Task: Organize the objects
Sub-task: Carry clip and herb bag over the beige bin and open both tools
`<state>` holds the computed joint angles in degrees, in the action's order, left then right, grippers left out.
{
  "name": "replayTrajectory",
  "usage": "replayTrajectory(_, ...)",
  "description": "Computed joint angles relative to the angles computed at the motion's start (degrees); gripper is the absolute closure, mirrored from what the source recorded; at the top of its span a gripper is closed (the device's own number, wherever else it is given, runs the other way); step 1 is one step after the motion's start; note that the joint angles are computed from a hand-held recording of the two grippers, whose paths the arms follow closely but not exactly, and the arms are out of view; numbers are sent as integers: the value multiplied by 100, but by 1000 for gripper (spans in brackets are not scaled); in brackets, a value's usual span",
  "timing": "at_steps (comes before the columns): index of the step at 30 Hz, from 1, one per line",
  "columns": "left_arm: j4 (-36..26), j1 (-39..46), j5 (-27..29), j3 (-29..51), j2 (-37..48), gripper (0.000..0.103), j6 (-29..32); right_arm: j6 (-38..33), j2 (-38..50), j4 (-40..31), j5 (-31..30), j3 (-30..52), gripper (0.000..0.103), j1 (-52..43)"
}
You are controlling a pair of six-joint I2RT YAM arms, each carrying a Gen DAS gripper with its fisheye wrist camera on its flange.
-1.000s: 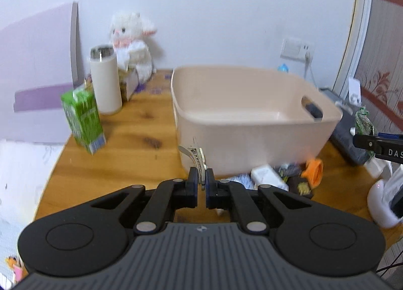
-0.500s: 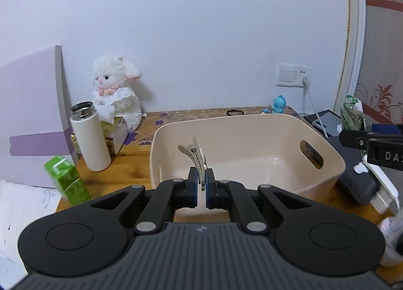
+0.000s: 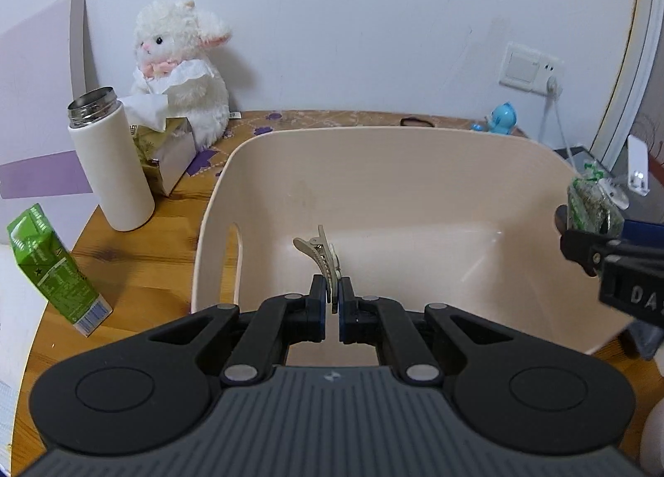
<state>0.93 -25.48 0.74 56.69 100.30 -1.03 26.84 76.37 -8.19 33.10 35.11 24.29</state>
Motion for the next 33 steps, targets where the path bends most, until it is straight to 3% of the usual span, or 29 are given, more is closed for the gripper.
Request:
replayTrajectory(8, -177, -168, -242, 329, 349, 96, 287, -50, 612, -7, -238, 246, 54, -191)
replayTrajectory(11, -266, -205, -296, 384, 414, 95, 364, -28, 669, -49, -184, 273, 44, -178)
replayTrajectory(13, -284, -196, -297, 356, 368, 93, 304, 0, 600, -51, -175, 233, 43, -180)
replayTrajectory(15, -221, -184, -272, 223, 214, 85, 223, 52, 474, -71, -81, 172, 40, -137)
replayTrajectory(17, -158, -192, -269, 71, 12, 51, 201, 64, 249, -98, 103, 72, 33, -13)
replayTrajectory(20, 128, -273, -529, -286, -380, 31, 198, 119, -217, -304, 258, -59, 24, 117)
replayTrajectory(26, -81, -248, -485, -609, -1049, 25, 219, 367, -1312, -847, 391, -344, 13, 338)
replayTrajectory(33, -196, -188, -473, -1191, -1825, 22, 270, 876, -2138, -1795, 769, -481, 10, 1022)
